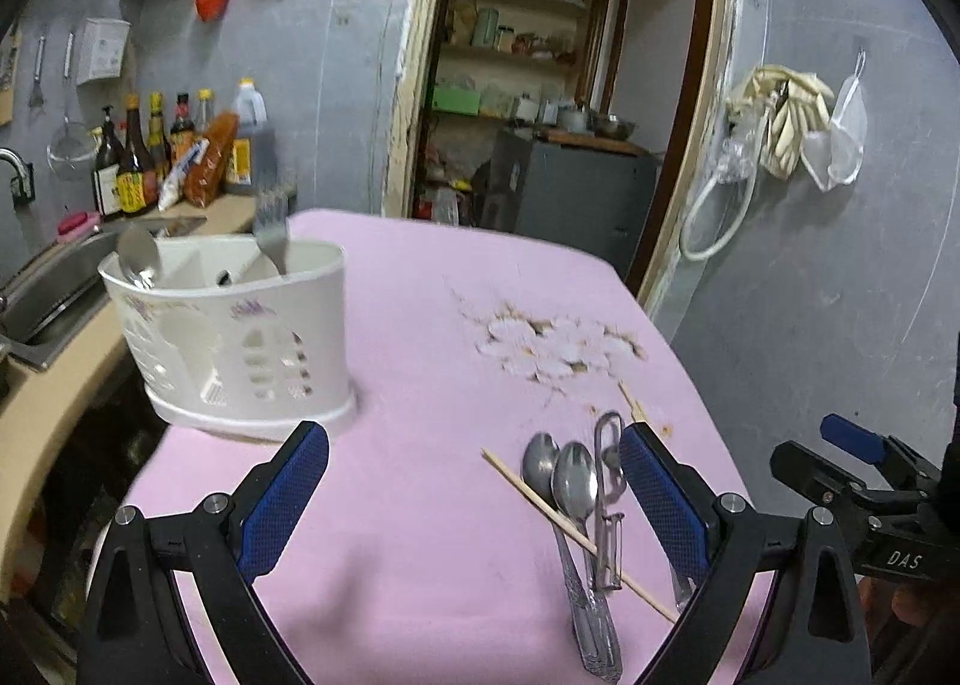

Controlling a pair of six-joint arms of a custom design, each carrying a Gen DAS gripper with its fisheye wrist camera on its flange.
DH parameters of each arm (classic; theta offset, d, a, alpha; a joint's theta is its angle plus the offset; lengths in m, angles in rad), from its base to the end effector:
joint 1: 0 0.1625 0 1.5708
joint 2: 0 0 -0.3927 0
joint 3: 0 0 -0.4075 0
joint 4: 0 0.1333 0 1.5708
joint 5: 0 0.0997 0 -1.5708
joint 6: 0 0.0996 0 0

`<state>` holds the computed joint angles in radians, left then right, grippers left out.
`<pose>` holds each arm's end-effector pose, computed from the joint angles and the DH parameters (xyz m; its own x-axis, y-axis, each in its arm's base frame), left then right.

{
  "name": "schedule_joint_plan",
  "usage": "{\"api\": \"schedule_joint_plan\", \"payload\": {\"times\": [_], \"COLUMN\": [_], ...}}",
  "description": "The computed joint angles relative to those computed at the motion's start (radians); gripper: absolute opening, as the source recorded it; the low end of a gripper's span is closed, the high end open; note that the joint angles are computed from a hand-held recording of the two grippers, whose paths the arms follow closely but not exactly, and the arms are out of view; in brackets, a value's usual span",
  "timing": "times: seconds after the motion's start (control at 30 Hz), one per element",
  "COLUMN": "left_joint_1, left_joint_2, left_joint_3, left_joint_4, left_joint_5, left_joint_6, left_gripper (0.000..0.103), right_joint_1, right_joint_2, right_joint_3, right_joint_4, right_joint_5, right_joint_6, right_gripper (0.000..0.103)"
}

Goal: Organize utensils
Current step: 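Lower the right gripper onto a wooden chopstick and close it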

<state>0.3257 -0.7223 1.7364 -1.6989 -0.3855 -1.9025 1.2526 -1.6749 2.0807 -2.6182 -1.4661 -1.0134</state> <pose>-0.4432 -0.3878 -0.0248 -0.7489 -0.3822 -0.5415 0.3340 0.4881 -0.8064 -0.0114 -0.4940 0.3725 -0.7227 -0.5126 0.4636 -0.6856 0.6161 -0.3876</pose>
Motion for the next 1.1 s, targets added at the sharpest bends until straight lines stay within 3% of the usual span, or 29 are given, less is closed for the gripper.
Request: {"api": "schedule_joint_plan", "payload": {"times": [0.17, 0.27, 0.43, 0.57, 0.7, 0.87, 1.1], "left_joint_1": [0.050, 0.080, 0.135, 0.171, 0.209, 0.235, 0.266], "left_joint_2": [0.026, 0.035, 0.048, 0.062, 0.076, 0.085, 0.077], "left_joint_3": [0.004, 0.016, 0.032, 0.043, 0.029, 0.006, -0.013], "left_joint_4": [-0.211, -0.346, -0.555, -0.689, -0.743, -0.723, -0.725], "left_joint_5": [-0.063, -0.108, -0.203, -0.260, -0.317, -0.350, -0.384], "left_joint_6": [0.183, 0.294, 0.418, 0.455, 0.457, 0.433, 0.460], "left_gripper": [0.097, 0.085, 0.058, 0.043, 0.027, 0.017, 0.015], "right_joint_1": [0.001, 0.002, 0.016, 0.029, 0.040, 0.061, 0.075], "right_joint_2": [0.084, 0.127, 0.204, 0.244, 0.277, 0.324, 0.382], "right_joint_3": [-0.064, -0.096, -0.148, -0.171, -0.198, -0.238, -0.318], "right_joint_4": [0.060, 0.085, 0.109, 0.127, 0.154, 0.186, 0.287], "right_joint_5": [-0.054, -0.074, -0.109, -0.138, -0.164, -0.206, -0.227], "right_joint_6": [0.040, 0.055, 0.077, 0.074, 0.083, 0.099, 0.160], "right_gripper": [0.069, 0.054, 0.043, 0.033, 0.029, 0.022, 0.014]}}
